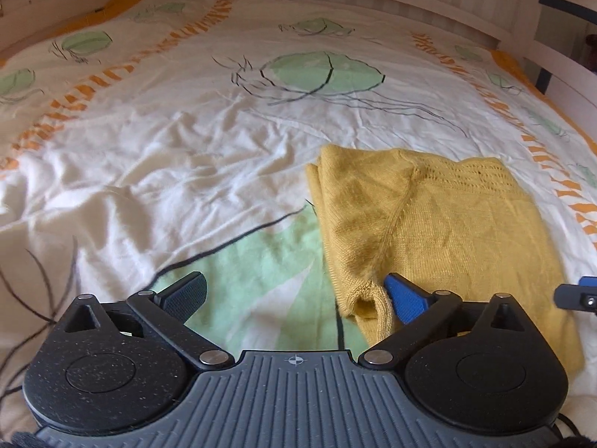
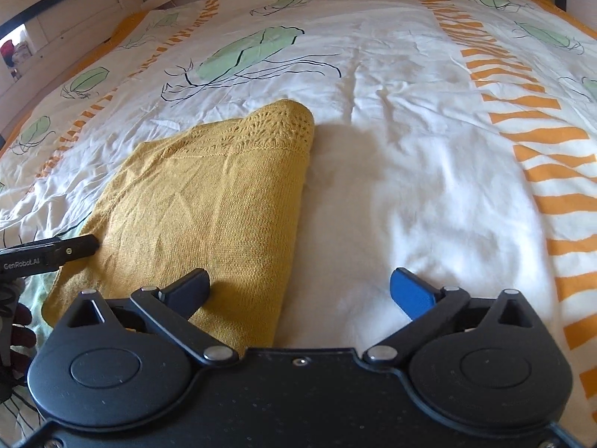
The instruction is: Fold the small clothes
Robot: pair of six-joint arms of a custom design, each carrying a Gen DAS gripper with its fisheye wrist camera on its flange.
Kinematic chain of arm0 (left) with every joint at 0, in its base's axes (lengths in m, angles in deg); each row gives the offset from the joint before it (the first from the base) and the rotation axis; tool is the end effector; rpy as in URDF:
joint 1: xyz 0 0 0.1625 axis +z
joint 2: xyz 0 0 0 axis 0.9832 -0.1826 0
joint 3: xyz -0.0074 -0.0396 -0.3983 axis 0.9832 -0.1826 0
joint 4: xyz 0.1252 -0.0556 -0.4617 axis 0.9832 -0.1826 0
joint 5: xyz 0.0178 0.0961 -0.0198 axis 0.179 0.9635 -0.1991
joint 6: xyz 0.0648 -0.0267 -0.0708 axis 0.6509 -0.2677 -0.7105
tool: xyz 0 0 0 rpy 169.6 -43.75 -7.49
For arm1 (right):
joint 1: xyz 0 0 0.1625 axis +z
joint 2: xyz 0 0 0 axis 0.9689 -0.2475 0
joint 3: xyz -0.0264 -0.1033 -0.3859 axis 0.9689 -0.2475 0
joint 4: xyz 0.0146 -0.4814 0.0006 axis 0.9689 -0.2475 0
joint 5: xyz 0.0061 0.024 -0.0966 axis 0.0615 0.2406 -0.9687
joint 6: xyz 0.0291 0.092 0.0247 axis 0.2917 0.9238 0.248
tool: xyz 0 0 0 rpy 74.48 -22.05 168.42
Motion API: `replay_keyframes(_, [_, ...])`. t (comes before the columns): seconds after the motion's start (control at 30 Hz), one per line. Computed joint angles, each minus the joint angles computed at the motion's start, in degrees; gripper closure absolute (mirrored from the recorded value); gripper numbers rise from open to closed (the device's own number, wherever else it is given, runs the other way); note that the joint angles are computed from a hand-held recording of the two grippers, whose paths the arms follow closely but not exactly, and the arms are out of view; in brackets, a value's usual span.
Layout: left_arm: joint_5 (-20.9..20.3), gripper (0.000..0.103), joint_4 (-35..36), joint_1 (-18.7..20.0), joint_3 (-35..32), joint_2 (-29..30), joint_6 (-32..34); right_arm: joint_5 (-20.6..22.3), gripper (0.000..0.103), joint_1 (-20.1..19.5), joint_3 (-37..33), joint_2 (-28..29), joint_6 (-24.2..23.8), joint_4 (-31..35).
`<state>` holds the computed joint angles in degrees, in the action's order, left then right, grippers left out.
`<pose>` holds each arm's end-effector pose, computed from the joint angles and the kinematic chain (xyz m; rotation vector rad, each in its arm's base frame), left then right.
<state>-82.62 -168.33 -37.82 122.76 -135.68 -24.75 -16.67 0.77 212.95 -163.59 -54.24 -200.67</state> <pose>-0.2270 -0.4879 -0.0027 0.4622 2.2868 -0.8722 0.0019 -0.4608 0.2187 0.2755 -2.4634 0.8751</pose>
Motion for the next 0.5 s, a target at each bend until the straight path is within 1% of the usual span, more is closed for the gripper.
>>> replay_keyframes(0.07, [2.05,0.001,0.52,-1.28,0.86,-0.79,-0.61,-0.71,0.000,0.85,1.11,-0.77,-0.38,-2.45])
replay_keyframes(0.13, [3.06,0.001,2.02,-2.41,1.79,-2.14,-2.61,-1.51,0.000,1.83,2.27,-1.53,-0.90,-5.28])
replay_keyframes(0.27, [2.75,0.001,4.91,-4.83,4.17,-5.71,-5.34,-1.11,0.000,3.06,4.66,-4.26,-0.62,-8.69])
replay_keyframes(0.33, [2.49,0.001,8.50,-6.11,4.97,-7.65,-7.91,-1.66,0.000,3.83,5.72,-5.78,0.21,-9.11])
replay_keyframes(0.4, [2.74,0.001,12.27,-7.65,5.70,-9.49,-10.78,-1.25,0.000,4.30,6.90,-7.61,-0.02,-8.68])
replay_keyframes(0.5, [3.61,0.001,18.39,-10.02,6.27,-11.88,-15.18,-1.17,0.000,5.34,8.61,-9.28,-2.15,-9.66])
